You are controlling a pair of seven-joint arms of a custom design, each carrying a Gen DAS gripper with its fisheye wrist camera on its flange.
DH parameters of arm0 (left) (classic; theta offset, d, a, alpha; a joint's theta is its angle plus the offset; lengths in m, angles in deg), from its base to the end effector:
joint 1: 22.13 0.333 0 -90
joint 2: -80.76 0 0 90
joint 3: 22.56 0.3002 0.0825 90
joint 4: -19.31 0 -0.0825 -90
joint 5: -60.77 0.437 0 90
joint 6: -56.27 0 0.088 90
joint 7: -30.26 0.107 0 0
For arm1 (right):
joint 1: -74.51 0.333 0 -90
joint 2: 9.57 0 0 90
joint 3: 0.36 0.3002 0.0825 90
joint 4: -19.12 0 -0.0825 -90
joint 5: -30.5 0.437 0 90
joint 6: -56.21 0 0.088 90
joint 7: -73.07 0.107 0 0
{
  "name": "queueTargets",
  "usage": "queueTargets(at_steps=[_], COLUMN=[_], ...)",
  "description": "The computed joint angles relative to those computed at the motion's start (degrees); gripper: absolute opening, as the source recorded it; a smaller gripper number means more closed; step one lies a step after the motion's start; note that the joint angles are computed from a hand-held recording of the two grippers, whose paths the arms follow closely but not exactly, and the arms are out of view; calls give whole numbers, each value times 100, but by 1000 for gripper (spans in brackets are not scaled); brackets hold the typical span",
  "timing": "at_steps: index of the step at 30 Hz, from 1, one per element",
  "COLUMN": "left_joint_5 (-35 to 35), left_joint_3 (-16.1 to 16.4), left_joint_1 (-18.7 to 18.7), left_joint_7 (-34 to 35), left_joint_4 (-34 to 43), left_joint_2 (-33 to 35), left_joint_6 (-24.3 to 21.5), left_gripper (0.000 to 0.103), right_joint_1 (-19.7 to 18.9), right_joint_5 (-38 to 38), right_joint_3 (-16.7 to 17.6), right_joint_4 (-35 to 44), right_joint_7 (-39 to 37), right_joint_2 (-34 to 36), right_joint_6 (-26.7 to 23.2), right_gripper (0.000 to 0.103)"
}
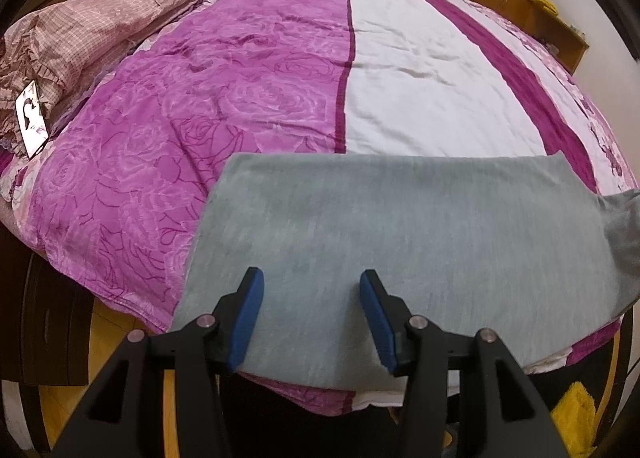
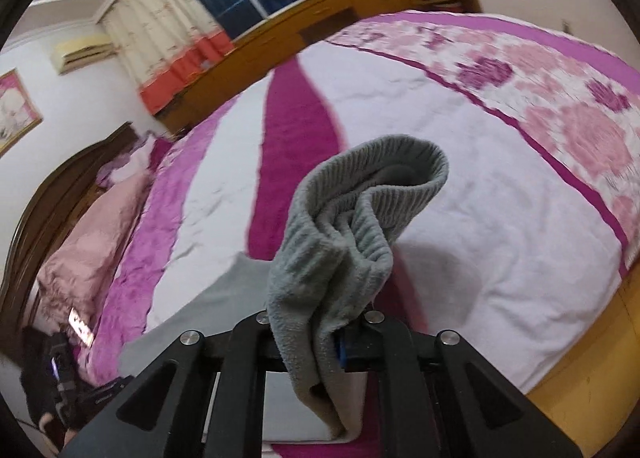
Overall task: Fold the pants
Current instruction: 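Lift the waistband with the right gripper and carry it over the pants, then lower the waistband onto the folded pants with the right gripper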
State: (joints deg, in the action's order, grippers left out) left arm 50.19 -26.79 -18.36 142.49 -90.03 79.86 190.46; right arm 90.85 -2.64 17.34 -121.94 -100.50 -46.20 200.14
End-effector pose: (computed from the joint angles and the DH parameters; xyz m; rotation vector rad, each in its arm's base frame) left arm 0.6442 -0.0082 0.5166 -1.6694 2.2582 -0.5466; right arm 0.3828 0.2793 0.5510 -0.9481 2.0938 -0.5216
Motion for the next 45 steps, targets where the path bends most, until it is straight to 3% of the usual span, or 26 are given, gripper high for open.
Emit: queueTargets(at_steps=[16,26,38,45], left_joint_5=[-234,-399,-489,-599], left_joint_3=[32,63,89,82], left_joint_1=[41,78,134,128], left_joint_7=[198,358,392,492], left_joint_4=[45,-4,20,31], left_joint_2=[-44,-114,-72,-48], left_joint_6=[-49,-15,-66,-95], left_gripper=[53,53,53,53], right_joint_1=[275,634,1137,1341], right_joint_5=[-257,-148,684,1342], right_joint_3=[23,-157,-490,-608], right_joint_4=[1279,2047,2837,3348], right_joint_7=[-901,-1605,-2751,-3618], right_joint_2=[1177,2034,3197,3857], right_joint_6=[239,358,566,386], right_gripper=[5,5,5,6])
